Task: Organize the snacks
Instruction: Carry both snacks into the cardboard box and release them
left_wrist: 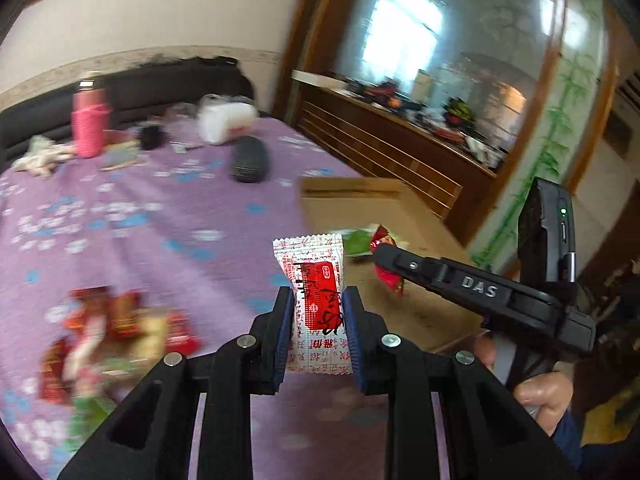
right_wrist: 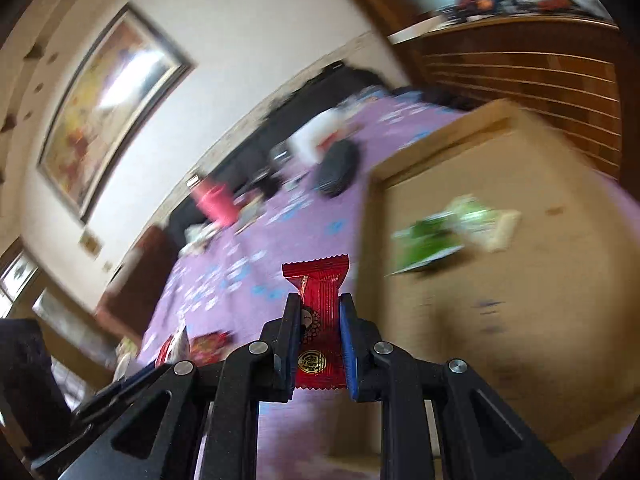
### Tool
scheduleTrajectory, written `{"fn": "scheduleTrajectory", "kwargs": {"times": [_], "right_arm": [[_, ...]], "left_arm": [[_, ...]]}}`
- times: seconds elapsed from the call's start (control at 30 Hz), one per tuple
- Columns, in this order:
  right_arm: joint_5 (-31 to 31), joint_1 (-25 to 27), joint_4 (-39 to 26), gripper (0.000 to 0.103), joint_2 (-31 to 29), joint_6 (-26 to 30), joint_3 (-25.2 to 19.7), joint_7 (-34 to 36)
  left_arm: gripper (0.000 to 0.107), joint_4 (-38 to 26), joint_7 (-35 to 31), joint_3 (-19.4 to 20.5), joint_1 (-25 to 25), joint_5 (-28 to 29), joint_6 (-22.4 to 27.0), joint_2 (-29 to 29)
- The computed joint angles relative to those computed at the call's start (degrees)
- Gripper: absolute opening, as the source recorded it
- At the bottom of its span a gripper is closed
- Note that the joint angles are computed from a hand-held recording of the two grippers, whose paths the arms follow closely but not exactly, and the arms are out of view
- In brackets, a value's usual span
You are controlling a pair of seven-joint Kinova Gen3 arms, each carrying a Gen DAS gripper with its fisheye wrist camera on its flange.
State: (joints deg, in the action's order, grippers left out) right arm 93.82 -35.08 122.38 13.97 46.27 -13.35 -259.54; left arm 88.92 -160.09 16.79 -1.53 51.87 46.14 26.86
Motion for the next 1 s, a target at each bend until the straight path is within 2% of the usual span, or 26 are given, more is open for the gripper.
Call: {"fn": "scheduleTrajectory", "kwargs": {"times": [0.1, 0.2, 0.33, 0.57, 0.77, 0.87, 1.0], "right_arm": [[-6.07, 0.23, 2.29, 0.019, -1.33, 1.98, -0.25, 0.45], [-6.97, -0.06, 4.34, 0.019, -2.06, 1.72, 0.68, -1.75], [-7.99, 0.34, 4.35, 0.019, -1.85, 1.05, 1.13, -1.12], [-12.08, 0.93, 0.93, 0.021, 0.30, -0.95, 2.59, 5.91], [-15.23, 0.28, 0.07, 0.021, 0.67, -1.62, 3.86, 9.73], [-14.17, -0.33, 0.67, 0.021, 0.48, -1.20, 4.16, 7.76], [-12.57, -2.19, 1.41, 0.021, 0.43, 3.33, 3.43, 4.54]], "left_arm": [[0.024, -0.63, 2.90, 0.52, 3.82, -1.73, -0.61, 1.38], [0.024, -2.09, 7.03, 0.81, 7.73, -4.64, -1.44, 3.50], [0.024, -3.62, 10.89, 1.05, 11.72, -9.49, -4.75, 5.43], [0.024, -5.09, 13.91, 3.24, 11.51, -13.63, -6.21, 8.04], [0.024, -2.96, 11.53, 5.99, 9.58, -13.13, -9.18, 7.76], [0.026, -2.82, 11.26, 6.38, 9.06, -12.86, -9.56, 7.78], [0.027, -2.26, 10.94, 6.98, 8.05, -11.88, -10.19, 7.58]]}}
